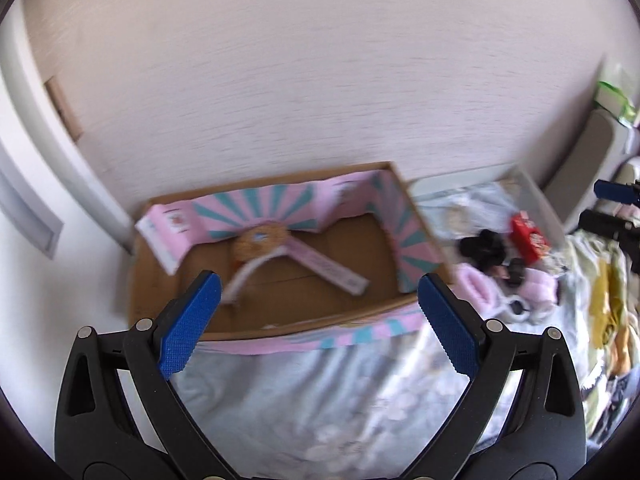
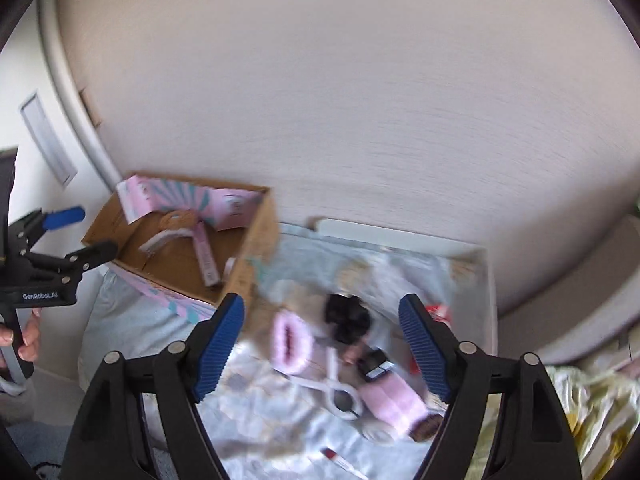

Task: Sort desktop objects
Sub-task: 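Move both tools back toward the remaining items on the bed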

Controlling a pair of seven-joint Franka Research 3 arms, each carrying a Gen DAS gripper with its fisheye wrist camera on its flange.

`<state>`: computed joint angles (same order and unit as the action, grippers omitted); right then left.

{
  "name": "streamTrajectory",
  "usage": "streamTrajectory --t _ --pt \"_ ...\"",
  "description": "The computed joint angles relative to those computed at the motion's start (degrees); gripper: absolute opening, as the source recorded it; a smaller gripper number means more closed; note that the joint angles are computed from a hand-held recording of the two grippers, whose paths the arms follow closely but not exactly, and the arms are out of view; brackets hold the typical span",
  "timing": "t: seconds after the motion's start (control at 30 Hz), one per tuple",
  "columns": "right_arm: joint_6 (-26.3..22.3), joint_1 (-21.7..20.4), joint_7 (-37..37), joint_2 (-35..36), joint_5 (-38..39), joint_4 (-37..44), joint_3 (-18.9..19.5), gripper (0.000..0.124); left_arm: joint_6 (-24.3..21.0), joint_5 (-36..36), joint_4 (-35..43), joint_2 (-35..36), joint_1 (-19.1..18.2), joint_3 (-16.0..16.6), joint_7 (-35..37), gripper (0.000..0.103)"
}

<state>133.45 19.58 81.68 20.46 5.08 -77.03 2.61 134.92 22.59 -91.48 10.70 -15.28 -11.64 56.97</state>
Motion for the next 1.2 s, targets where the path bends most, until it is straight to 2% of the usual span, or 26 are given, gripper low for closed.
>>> streamTrajectory --t 0.17,0.27,0.57,0.67,0.8,1.0,1.2 --pt "3.2 -1.6 2.9 -5.6 -3.3 -8.2 -2.3 0.079 -1.9 2.7 3.8 2.7 -3.1 -1.2 1.1 0.099" --pt "4.0 -3.2 3.4 -7.7 -3.5 -12.3 -2.4 0.079 -1.7 1.3 5.9 4.8 -4.5 -1.9 2.2 0.099" --pt "4.1 -6.3 2.4 -10.8 -1.8 -21.4 -2.2 0.079 -5.6 -2.3 16.6 14.9 -10.0 -2.8 7.7 0.099" --pt "4.1 -7.0 2.5 -10.6 -1.4 -22.9 -2.3 0.079 -6.6 -3.6 19.2 17.9 -11.3 -2.6 8.4 0.099" --pt "5.1 -8.2 -0.8 -10.9 2.3 -25.3 -1.8 0.079 -3.3 -7.5 18.6 19.9 -11.1 -3.3 8.6 0.099" --pt "6.9 -7.2 -1.3 -10.0 -3.7 -26.8 -2.5 0.079 -7.4 -8.0 24.0 24.7 -12.7 -2.0 7.0 0.099" --pt "6.5 -8.0 -4.9 -8.1 -1.4 -26.8 -2.2 0.079 -10.8 -7.1 29.3 29.1 -14.3 -0.3 4.6 0.099"
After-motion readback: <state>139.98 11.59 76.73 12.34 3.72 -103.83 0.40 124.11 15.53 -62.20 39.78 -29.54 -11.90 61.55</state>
